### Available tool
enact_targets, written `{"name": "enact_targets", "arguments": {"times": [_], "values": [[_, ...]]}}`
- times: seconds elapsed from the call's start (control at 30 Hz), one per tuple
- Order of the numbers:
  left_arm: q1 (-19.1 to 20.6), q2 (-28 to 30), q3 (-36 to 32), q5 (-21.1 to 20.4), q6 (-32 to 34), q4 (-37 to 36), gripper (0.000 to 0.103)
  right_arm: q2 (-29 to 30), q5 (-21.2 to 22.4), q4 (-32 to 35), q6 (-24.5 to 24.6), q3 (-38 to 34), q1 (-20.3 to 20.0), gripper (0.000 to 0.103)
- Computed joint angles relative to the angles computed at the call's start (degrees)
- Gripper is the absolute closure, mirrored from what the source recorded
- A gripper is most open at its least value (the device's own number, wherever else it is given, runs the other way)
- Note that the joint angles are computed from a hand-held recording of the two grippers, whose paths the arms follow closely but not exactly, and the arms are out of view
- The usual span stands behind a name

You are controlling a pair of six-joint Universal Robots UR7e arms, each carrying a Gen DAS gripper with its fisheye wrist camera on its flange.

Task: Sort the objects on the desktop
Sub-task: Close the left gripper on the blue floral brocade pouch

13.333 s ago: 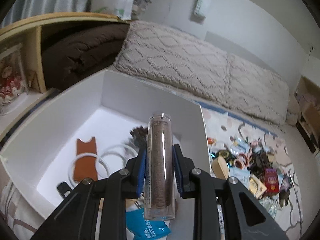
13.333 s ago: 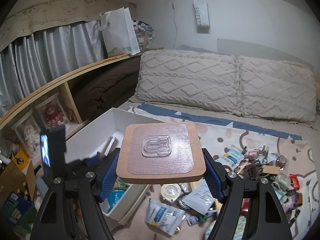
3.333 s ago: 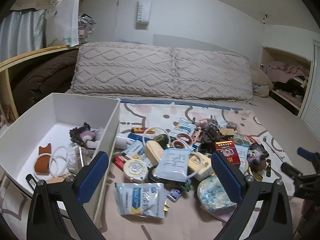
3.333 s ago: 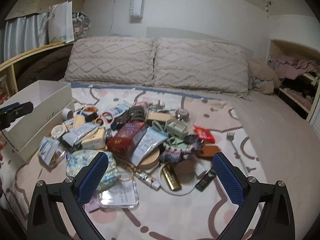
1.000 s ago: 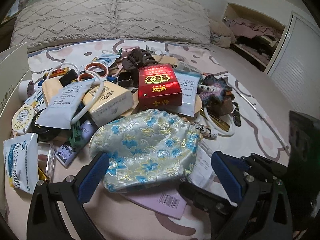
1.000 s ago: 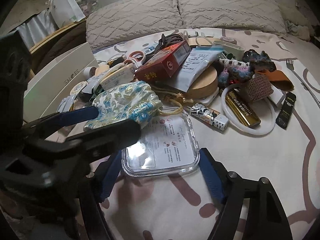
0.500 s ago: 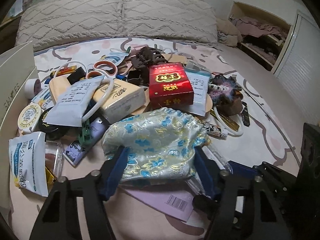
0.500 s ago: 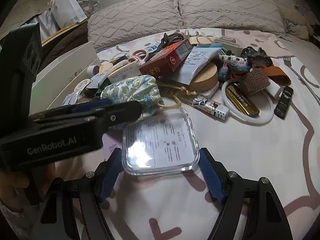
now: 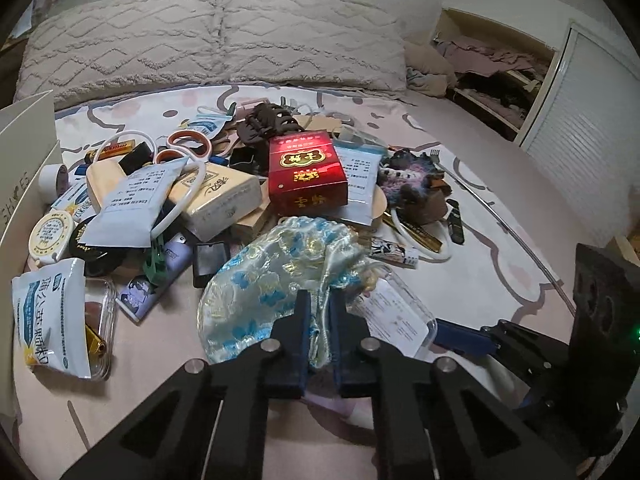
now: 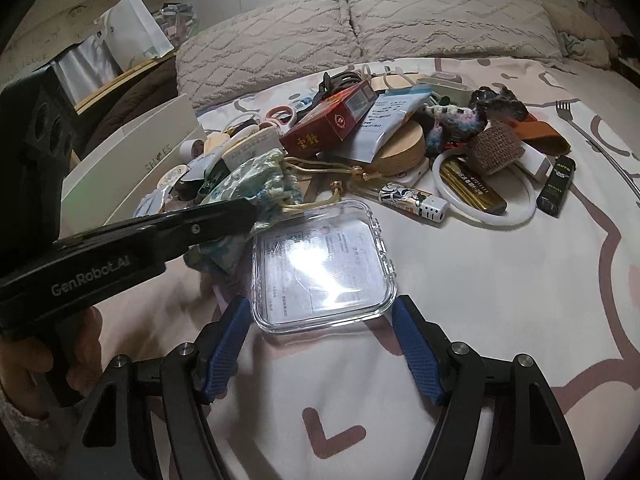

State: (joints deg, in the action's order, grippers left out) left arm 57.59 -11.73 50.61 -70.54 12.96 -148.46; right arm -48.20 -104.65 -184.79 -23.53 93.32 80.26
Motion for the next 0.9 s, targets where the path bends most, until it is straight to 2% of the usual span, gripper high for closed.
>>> {"name": "enact_targets", "arguments": {"times": [0.9], "values": [[-0.1,-12.0,22.5,0.1,-4.1,-14.0,0.094,-3.7,1.4,-7.7,-0.7,9.8,-0.6,0.029]]}}
